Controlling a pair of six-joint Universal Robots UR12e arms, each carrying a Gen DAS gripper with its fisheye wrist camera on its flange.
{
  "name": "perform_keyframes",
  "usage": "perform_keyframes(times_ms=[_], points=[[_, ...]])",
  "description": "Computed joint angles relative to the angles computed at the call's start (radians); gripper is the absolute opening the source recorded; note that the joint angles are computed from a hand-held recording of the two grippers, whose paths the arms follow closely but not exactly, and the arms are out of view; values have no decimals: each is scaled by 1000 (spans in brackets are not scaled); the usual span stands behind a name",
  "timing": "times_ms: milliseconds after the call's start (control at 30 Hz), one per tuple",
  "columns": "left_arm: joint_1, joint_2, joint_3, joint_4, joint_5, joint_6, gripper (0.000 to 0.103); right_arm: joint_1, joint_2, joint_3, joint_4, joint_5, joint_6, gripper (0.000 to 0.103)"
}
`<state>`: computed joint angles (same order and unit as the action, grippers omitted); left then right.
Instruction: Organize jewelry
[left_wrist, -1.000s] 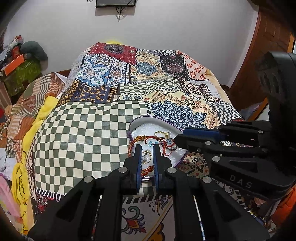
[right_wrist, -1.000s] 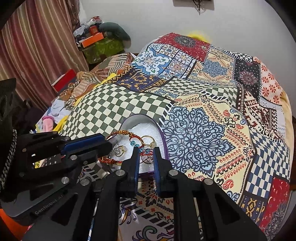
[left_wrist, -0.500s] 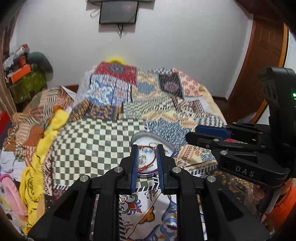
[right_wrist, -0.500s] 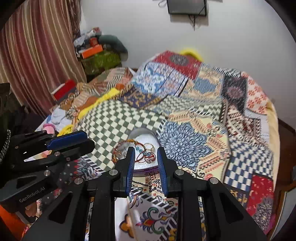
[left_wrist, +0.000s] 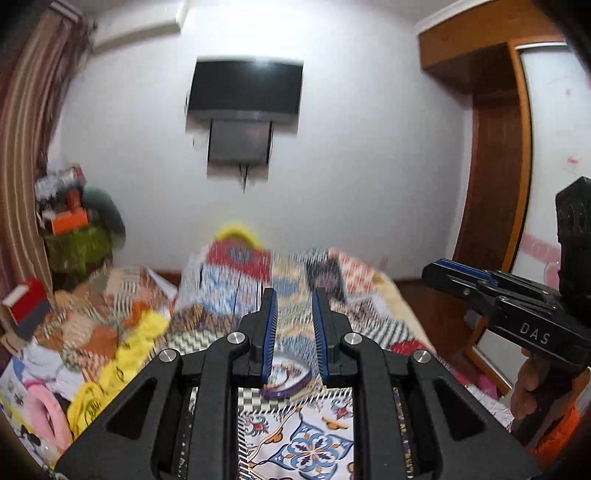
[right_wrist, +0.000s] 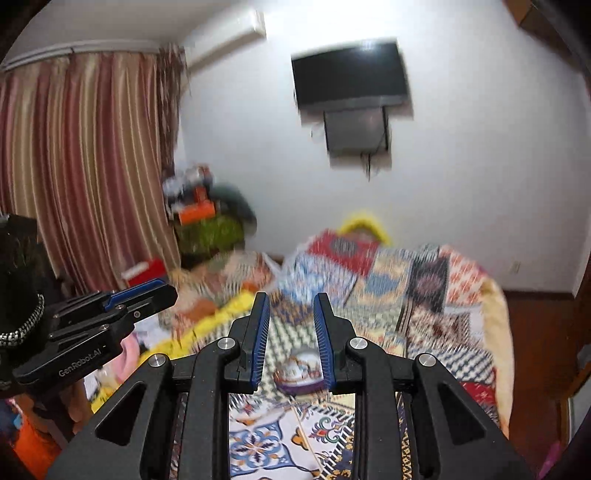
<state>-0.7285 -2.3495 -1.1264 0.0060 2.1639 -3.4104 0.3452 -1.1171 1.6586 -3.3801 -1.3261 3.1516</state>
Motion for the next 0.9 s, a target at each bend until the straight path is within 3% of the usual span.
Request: perform_keyframes(times_ms=[67, 133, 200, 267, 333, 467, 600, 900], points=[[-18, 1, -7, 67, 33, 51, 47, 10, -20, 36, -76, -22, 1, 22], [-37, -5, -8, 143, 83, 103, 62, 19, -34, 60, -122, -44, -11, 22], [-54, -12, -8, 205, 129, 143, 69, 33, -44, 84, -179, -86, -14, 23], [-63, -14, -11, 228, 156, 150, 84, 41, -46, 97, -215, -121, -13, 40], [-69, -13, -17, 247, 179, 141, 93, 47, -41, 104, -247, -149, 7, 74], [-79, -12, -27, 250, 229, 138, 98, 67, -32, 106, -287, -235, 3, 86], [-76, -2, -43, 220, 227, 106, 98, 85, -23, 99, -308, -313, -30, 99], [-85, -2, -45, 211, 243, 103, 98, 85, -31, 107, -286, -291, -42, 99]])
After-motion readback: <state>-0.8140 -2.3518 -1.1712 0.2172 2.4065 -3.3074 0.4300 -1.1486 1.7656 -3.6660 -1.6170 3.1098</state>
